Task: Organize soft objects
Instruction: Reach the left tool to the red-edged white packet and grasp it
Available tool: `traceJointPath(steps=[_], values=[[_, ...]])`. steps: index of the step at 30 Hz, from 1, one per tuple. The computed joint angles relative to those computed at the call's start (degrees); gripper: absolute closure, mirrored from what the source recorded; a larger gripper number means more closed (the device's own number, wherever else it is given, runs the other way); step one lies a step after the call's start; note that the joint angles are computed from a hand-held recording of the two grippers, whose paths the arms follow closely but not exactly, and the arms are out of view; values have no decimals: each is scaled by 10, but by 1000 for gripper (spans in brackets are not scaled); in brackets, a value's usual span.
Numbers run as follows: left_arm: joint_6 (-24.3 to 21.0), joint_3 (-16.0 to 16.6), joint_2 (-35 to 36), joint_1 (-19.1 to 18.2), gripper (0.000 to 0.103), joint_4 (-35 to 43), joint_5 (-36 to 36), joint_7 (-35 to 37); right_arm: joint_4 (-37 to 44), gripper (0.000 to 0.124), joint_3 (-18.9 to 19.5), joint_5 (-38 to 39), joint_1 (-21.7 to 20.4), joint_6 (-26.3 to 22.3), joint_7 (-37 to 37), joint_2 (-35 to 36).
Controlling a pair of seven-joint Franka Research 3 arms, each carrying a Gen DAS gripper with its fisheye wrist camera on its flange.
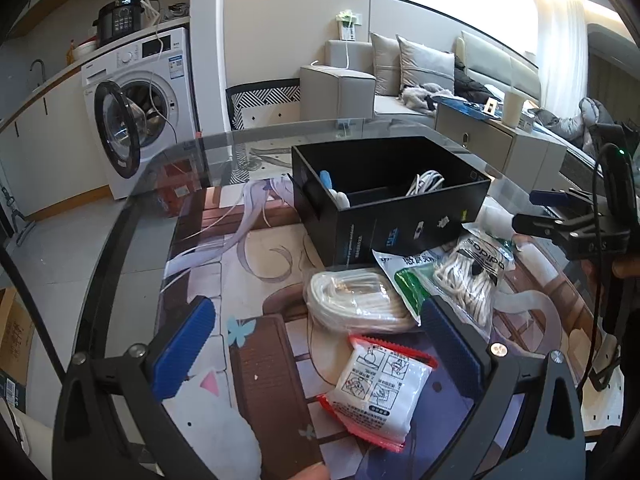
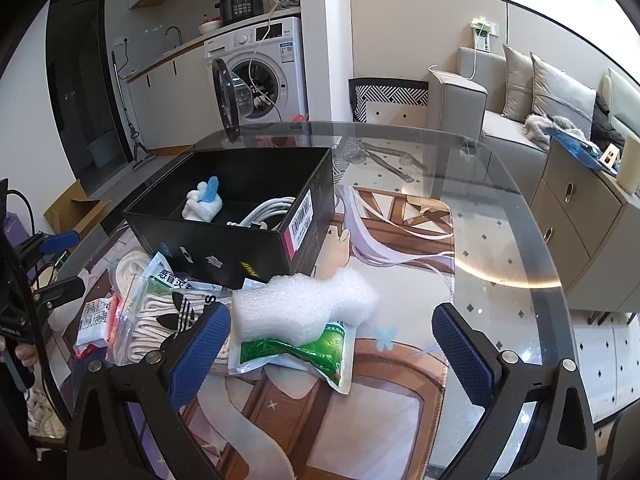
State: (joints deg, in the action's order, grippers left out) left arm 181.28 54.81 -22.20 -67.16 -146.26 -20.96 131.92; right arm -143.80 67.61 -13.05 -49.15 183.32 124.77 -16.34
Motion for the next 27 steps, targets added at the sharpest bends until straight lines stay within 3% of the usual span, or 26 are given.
traceJointPath(steps=[9,15,27], values=[[-56,-10,-16,20,0,-2,-22,56,2,21,-7,-3,3,0,-19,9],[-100,-36,0,51,0,-2,-45,91,1,21,-20,-13,13,-3,-15,6],[-145,-95,29,107,1,4,-110,151,0,21,-37,-28,24,-2,-10,19]])
